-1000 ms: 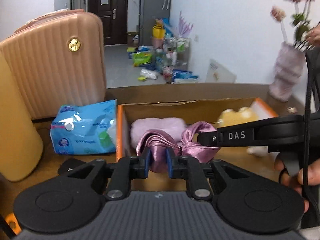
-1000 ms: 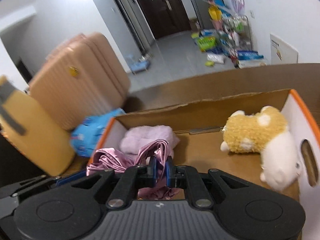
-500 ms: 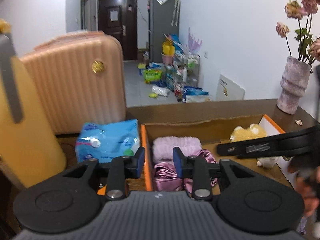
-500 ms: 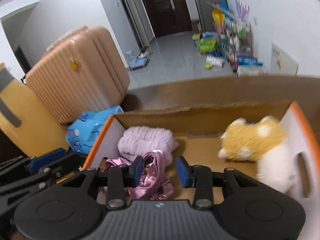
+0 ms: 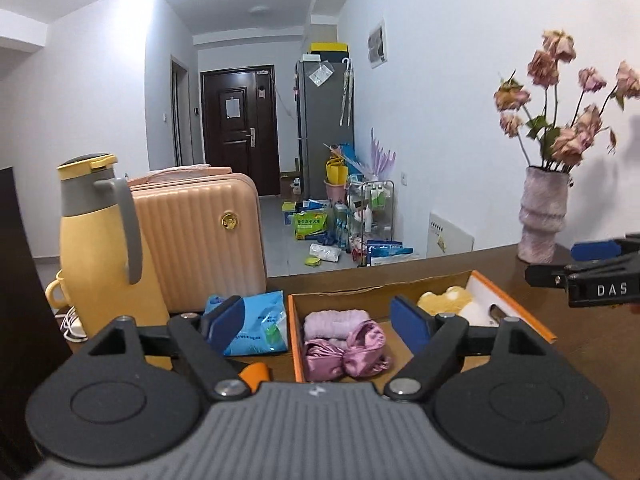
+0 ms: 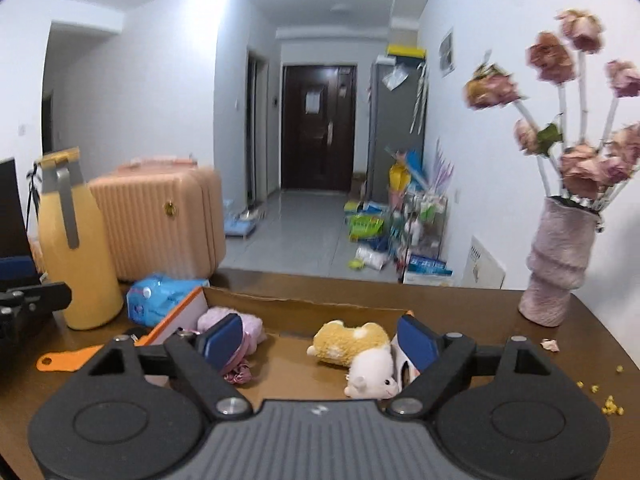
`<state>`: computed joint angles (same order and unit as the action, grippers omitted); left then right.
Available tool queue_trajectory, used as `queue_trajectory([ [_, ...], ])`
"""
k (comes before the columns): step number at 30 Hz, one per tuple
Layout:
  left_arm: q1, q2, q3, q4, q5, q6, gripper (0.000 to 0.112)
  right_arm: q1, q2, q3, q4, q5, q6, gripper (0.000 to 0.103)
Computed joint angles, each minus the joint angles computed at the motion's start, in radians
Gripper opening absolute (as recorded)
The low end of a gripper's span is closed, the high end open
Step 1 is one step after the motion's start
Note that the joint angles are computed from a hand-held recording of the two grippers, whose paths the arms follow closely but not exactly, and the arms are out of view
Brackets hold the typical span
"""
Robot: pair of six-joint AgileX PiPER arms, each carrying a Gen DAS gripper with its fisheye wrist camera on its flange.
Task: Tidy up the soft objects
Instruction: 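Withdraw both tools from the box back toward the pile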
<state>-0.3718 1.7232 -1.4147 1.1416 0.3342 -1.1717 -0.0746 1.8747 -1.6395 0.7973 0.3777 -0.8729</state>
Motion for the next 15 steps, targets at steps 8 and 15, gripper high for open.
queue_trajectory([
  [8, -0.119, -0.165, 0.223, 0.321, 0.107, -0.365, 0.084, -0.037, -0.177, 0.28, 0.358, -0.046, -0.375, 0.085],
  [15, -0.304, -0.324, 0.488, 0.479, 0.291, -0.636, 0.084, -0.08, -0.396, 0.617, 0.861, -0.003, -0.937, 0.085],
])
